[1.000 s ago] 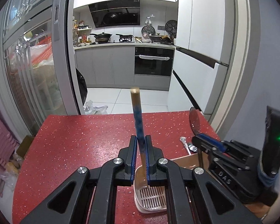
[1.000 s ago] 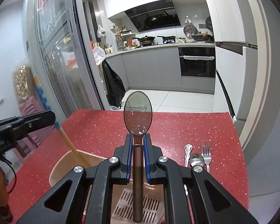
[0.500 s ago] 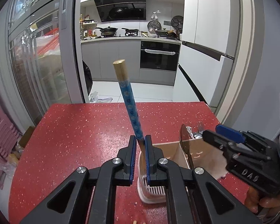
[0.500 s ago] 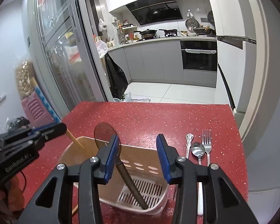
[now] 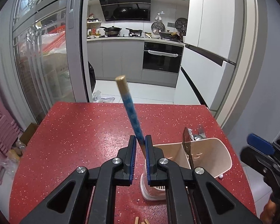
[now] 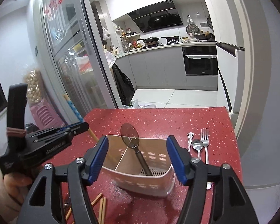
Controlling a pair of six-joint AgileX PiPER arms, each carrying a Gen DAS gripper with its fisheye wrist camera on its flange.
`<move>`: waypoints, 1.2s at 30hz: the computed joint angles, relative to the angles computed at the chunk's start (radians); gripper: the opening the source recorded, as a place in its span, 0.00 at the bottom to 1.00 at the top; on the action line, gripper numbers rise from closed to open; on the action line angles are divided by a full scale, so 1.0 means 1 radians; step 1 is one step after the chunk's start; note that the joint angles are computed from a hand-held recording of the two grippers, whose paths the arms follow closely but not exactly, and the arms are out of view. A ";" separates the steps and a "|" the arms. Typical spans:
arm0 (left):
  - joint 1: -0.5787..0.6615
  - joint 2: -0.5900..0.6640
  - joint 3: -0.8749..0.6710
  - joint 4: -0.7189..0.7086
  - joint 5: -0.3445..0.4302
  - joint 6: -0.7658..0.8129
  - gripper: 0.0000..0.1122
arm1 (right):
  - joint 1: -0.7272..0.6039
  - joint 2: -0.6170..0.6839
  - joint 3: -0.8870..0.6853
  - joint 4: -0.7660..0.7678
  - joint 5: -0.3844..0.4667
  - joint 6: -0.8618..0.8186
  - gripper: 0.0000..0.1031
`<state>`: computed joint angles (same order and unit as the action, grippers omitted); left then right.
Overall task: Organize utensils
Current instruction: 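Open both tools to drop the chopstick and spoon into the caddy, then move both tools back over the remaining utensils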
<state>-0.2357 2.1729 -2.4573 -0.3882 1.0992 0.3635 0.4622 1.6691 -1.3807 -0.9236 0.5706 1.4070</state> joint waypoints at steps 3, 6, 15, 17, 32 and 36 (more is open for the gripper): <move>0.005 0.003 -0.012 -0.003 0.017 0.004 0.30 | 0.012 -0.027 0.022 -0.007 0.005 0.028 0.71; 0.008 0.036 -0.076 0.005 0.065 -0.024 0.30 | 0.026 -0.048 0.040 -0.011 0.016 0.046 0.74; 0.094 -0.200 0.285 -0.149 -0.058 0.104 0.92 | 0.076 -0.140 0.124 0.019 0.028 0.115 0.86; 0.117 -0.287 0.449 -0.190 -0.170 0.185 0.92 | 0.088 -0.153 0.144 0.044 0.024 0.126 0.97; 0.407 -0.401 0.951 -0.186 -0.322 0.467 0.92 | 0.254 -0.038 0.142 0.217 0.141 0.098 1.00; 0.472 -0.381 1.026 -0.188 -0.334 0.507 0.92 | 0.288 0.027 0.140 0.290 0.149 0.069 1.00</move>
